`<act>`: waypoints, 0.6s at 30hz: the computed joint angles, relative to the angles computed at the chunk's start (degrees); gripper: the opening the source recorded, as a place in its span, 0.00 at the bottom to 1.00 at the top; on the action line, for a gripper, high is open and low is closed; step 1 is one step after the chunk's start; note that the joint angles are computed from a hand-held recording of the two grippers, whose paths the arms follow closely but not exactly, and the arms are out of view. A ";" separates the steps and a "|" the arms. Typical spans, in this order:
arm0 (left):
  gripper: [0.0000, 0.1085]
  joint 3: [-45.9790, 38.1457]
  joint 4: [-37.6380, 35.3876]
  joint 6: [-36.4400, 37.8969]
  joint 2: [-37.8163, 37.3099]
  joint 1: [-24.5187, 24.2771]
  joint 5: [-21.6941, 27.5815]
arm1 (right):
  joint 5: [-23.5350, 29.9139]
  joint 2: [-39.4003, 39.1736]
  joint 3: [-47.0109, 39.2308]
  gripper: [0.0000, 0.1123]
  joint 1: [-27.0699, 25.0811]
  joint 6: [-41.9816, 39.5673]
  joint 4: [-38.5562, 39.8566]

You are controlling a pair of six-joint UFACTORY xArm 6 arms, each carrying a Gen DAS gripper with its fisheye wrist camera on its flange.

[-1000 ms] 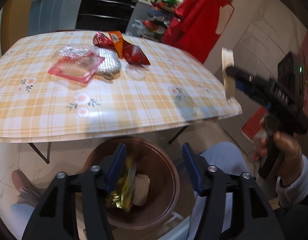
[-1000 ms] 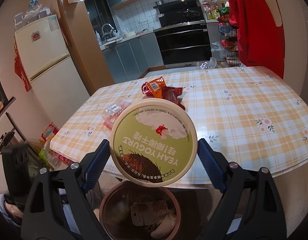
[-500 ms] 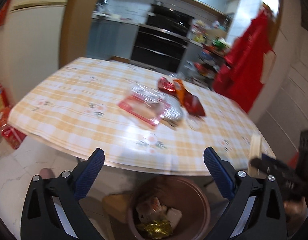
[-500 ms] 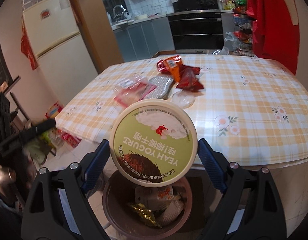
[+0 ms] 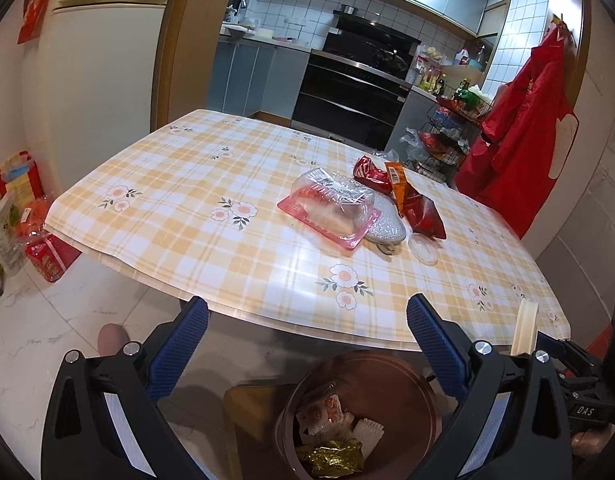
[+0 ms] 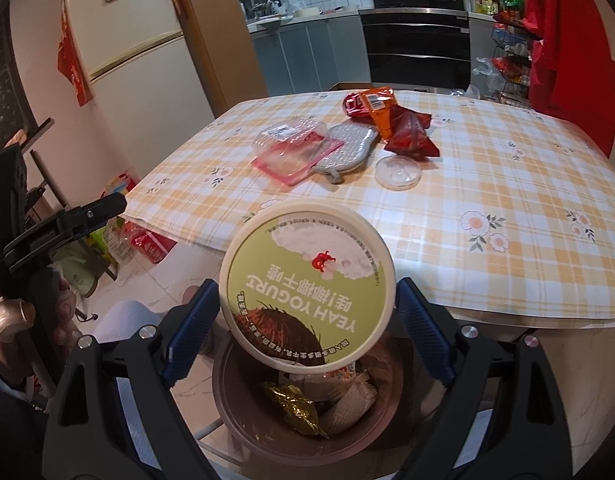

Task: Collect trash
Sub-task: 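Lower the yogurt tub into the bin and open the right gripper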

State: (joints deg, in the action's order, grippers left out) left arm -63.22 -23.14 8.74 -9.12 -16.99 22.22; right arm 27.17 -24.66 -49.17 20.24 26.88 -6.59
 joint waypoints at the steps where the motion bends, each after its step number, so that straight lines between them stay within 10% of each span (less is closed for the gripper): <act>1: 0.89 0.09 -0.03 0.13 -0.05 -0.03 0.01 | 0.03 0.15 -0.04 0.79 0.12 -0.47 0.44; 18: 0.89 0.63 1.00 -0.35 0.06 -0.28 0.69 | 0.23 0.23 0.93 0.85 -0.11 0.48 0.71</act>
